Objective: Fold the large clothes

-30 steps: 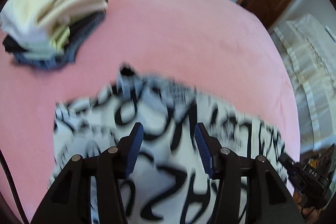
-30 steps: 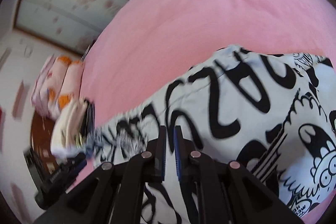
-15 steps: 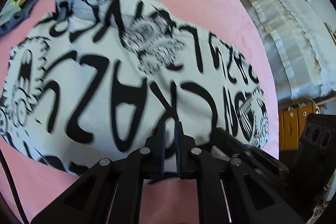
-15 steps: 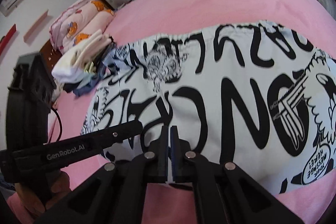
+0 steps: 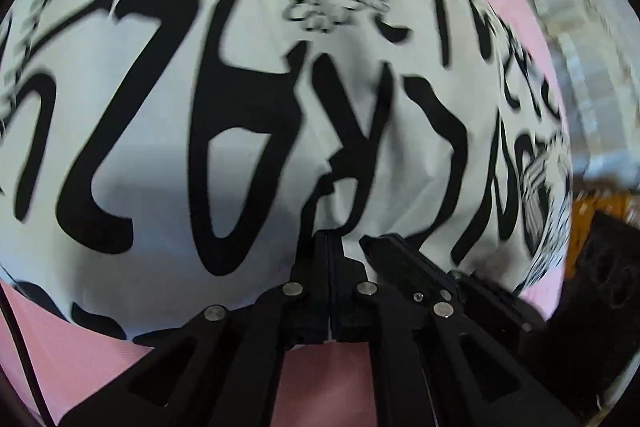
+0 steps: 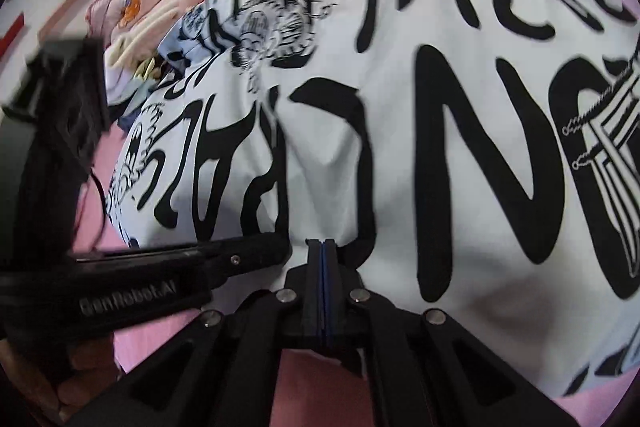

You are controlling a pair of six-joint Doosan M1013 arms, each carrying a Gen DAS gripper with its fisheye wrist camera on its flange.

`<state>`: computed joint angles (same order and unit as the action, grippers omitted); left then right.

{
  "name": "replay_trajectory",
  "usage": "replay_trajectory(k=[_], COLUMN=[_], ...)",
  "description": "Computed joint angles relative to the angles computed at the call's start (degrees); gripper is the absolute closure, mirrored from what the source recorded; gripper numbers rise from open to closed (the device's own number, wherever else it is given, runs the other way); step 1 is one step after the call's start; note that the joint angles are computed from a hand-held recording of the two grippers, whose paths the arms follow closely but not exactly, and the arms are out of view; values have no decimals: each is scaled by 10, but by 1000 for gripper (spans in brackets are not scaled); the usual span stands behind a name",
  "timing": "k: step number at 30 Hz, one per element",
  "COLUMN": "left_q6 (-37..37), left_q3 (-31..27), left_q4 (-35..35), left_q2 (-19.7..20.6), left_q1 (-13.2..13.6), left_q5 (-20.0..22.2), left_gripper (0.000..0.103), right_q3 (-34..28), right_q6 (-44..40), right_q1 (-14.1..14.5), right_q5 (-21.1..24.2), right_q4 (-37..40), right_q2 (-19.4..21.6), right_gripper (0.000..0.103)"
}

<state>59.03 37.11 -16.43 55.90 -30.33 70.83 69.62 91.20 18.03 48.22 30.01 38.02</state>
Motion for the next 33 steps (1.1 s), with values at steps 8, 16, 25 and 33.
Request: replay_trajectory(k=[8, 16, 25, 33], left_q6=[-16, -89, -95, -46], left_q3=[52, 129, 146, 182], left_q4=[80, 140, 201, 205], left_q2=[-37, -83, -97, -120], left_q1=[2, 39, 52, 71], left_q5=[-15, -38, -13, -20], left_gripper=[102, 102, 102, 102], right_q3=[11, 63, 108, 109], right_q6=[-6, 93, 224, 292], right_q1=[-8, -40, -70, -64], right_q5=[-5, -25, -28, -17], right_q4=[-49, -125, -278, -358], right_q2=[-13, -45, -87, -93], right_gripper=[103, 103, 103, 103])
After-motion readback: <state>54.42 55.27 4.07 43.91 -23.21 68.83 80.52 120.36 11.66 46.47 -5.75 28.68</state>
